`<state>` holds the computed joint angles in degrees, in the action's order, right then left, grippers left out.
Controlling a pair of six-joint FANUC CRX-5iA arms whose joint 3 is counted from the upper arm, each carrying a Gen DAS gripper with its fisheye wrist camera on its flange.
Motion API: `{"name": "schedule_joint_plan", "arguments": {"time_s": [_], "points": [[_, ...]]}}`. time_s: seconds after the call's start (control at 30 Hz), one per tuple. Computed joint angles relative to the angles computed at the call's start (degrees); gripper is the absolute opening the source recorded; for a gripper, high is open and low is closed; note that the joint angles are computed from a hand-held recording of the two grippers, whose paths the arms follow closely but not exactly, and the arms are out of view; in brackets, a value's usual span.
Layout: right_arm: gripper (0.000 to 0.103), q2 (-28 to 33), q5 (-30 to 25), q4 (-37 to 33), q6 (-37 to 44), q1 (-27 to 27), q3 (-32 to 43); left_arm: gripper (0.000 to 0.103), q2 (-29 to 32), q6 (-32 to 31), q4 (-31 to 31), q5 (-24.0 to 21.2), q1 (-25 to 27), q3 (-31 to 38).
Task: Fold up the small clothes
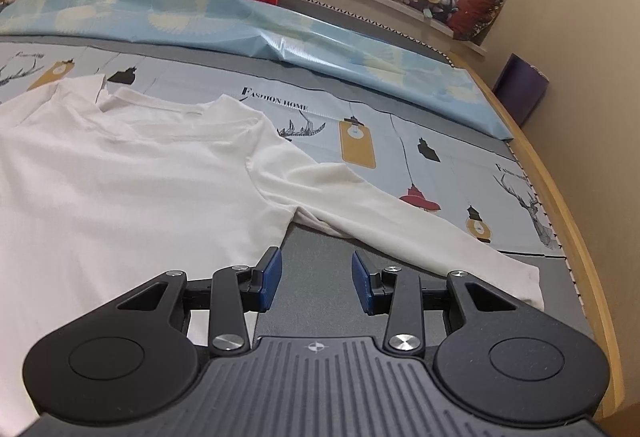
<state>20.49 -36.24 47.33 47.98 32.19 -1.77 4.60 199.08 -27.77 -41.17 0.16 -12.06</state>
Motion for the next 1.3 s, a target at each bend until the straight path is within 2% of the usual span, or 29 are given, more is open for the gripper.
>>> {"name": "schedule_joint_plan", "arguments": {"time_s": [0.07, 0.1, 0.17, 0.2, 0.23, 0.37, 0.4, 0.5, 0.57, 0.6, 0.67, 0.7, 0.73, 0.77, 0.8, 0.87, 0.93, 1.0, 1.07, 1.2, 1.27, 1.3], "points": [[0.04, 0.1, -0.44, -0.07, 0.12, 0.04, 0.1, 0.041, 1.67, -1.04, -2.79, -3.93, -2.08, 3.0], [0.04, 0.16, -0.63, -0.13, 0.21, 0.02, 0.16, 0.04, 2.71, -4.96, -2.6, -4.63, -1.27, 4.51], [0.04, 0.37, -1.18, -0.35, 0.39, 0.04, 0.48, 0.009, 4.59, -10.34, -3.07, -5.34, -1.56, 6.27], [0.04, 0.46, -1.35, -0.32, 0.32, 0.05, 0.58, 0.002, 5.11, -13.24, -2.05, -4.54, -1.06, 6.35], [0.04, 0.48, -1.38, -0.25, 0.17, 0.07, 0.61, 0.001, 4.98, -13.13, -3.3, -5.53, -1.66, 6.7], [0.04, 0.43, -1.03, 0.07, 0.31, 0.28, 0.36, 0.0, 3.55, -1.85, -18.86, -21.76, -9.36, 12.19], [0.04, 0.39, -0.93, 0.28, 0.38, 0.34, 0.22, 0.0, 2.6, 0.11, -20.8, -24.43, -10.54, 12.51], [0.04, 0.27, -0.63, 0.2, 0.87, 0.33, 0.08, 0.0, 0.86, 3.6, -22.01, -27.64, -12.34, 11.88], [0.04, 0.18, -0.49, 0.11, 0.89, 0.22, 0.0, 0.0, 0.6, 1.06, -18.91, -26.93, -11.03, 11.12], [0.04, 0.16, -0.49, -0.06, 1.06, 0.18, 0.03, 0.0, 0.6, -0.9, -14.71, -25.85, -9.04, 10.6], [0.04, 0.08, -0.38, -0.13, 1.29, 0.19, -0.03, 0.0, -0.37, 0.33, -11.29, -23.85, -7.93, 8.97], [0.04, 0.04, -0.34, -0.12, 1.36, 0.19, -0.08, 0.002, -1.47, 0.5, -10.95, -21.3, -7.78, 7.71], [0.04, 0.02, -0.37, -0.16, 1.43, 0.23, -0.08, 0.009, -2.63, -0.66, -10.07, -18.66, -7.2, 6.56], [0.04, -0.02, -0.39, -0.22, 1.51, 0.26, -0.13, 0.016, -3.58, -2.08, -8.67, -14.43, -6.07, 5.08], [0.04, -0.04, -0.41, -0.28, 1.64, 0.3, -0.16, 0.028, -4.86, -3.7, -6.12, -7.85, -4.28, 2.48], [0.04, -0.07, -0.55, -0.41, 1.91, 0.44, -0.14, 0.032, -5.76, -7.47, 0.55, 3.49, -0.53, -2.37], [0.04, -0.18, -0.59, -0.51, 2.22, 0.52, -0.25, 0.032, -3.85, -10.91, 5.03, 7.62, 1.35, -3.35], [0.04, -0.15, -0.92, -0.62, 2.48, 0.6, -0.25, 0.032, -1.11, -12.53, 5.56, 7.45, 1.37, -1.67], [0.04, -0.1, -1.34, -0.77, 2.75, 0.64, -0.2, 0.035, 1.37, -12.17, 4.63, 5.24, 1.08, 0.75], [0.04, -0.01, -2.2, -0.73, 2.51, 0.65, -0.21, 0.037, 6.26, -8.25, -0.03, -3.48, -1.26, 7.95], [0.04, 0.12, -2.63, -0.81, 2.68, 0.59, -0.11, 0.036, 9.01, -11.45, -0.35, -8.71, -1.94, 12.27], [0.04, 0.19, -2.79, -0.81, 2.66, 0.55, -0.07, 0.029, 10.57, -14.07, -0.39, -12.17, -2.38, 14.88]]}}
